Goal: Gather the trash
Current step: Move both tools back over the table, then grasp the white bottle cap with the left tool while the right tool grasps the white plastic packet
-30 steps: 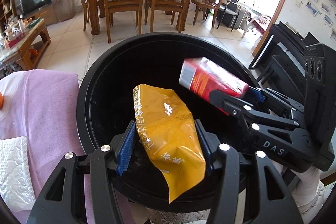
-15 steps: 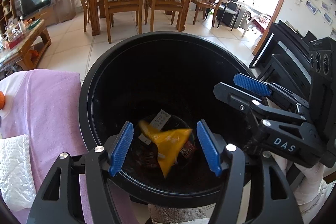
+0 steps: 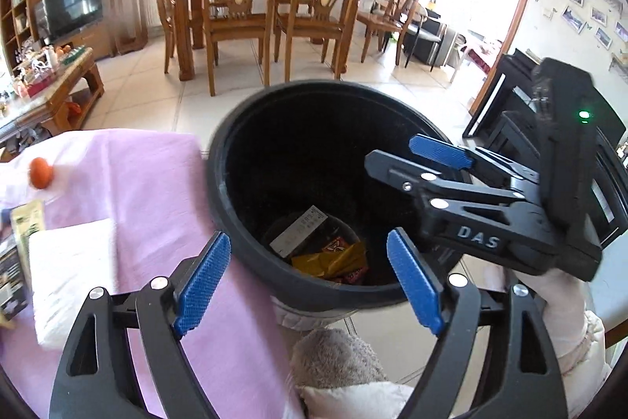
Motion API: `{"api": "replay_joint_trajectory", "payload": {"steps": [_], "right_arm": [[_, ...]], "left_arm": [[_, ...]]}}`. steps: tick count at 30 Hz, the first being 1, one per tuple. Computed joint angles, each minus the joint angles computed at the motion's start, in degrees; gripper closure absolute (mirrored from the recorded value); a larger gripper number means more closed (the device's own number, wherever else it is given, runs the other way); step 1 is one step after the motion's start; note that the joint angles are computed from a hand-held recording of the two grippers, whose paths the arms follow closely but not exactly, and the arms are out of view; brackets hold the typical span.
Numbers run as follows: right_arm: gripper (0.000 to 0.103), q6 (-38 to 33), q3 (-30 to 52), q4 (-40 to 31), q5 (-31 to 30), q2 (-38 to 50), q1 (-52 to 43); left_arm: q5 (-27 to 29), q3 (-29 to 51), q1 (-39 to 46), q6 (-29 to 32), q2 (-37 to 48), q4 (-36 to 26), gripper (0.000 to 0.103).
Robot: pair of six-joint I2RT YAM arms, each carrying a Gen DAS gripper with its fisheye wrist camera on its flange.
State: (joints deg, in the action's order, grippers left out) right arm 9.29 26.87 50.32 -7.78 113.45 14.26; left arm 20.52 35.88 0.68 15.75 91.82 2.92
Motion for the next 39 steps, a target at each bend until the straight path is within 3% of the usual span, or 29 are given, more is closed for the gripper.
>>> {"api": "replay_joint_trajectory", "payload": {"steps": [6,8,11,15,19,23,26,30,39], "right_arm": [[0.026,0.4,2.2,-3.6,2.4,-2.2,8.5],[0.026,-0.6,3.6,-5.3,3.1,-2.4,11.9],[0.024,-3.1,6.2,-8.2,2.9,-2.0,16.8],[0.019,-7.5,11.4,-14.2,4.1,-0.3,23.1],[0.019,-8.4,16.8,-19.2,4.6,2.5,27.6],[0.019,-8.5,22.5,-23.2,6.3,5.5,31.7],[0.019,-8.9,27.6,-27.1,7.4,7.9,33.8],[0.019,-10.4,32.8,-32.1,7.9,10.3,35.1],[0.017,-13.4,42.2,-40.0,9.9,15.2,35.9]], "left_arm": [[6.9,-3.9,12.0,6.6,-11.1,-7.5,0.02],[10.3,-5.1,18.2,10.8,-14.5,-10.5,0.02],[16.8,-5.9,31.5,21.6,-16.8,-17.1,0.02],[20.3,-2.8,48.5,39.2,-11.4,-27.6,0.02],[20.0,0.1,63.9,56.1,-5.0,-32.6,0.02],[19.5,3.9,74.1,66.5,2.9,-36.7,0.02],[18.8,4.2,76.0,66.7,5.7,-34.4,0.021],[19.5,6.4,75.9,67.9,9.0,-35.8,0.037],[18.3,4.2,75.6,71.3,11.4,-31.9,0.039]]}}
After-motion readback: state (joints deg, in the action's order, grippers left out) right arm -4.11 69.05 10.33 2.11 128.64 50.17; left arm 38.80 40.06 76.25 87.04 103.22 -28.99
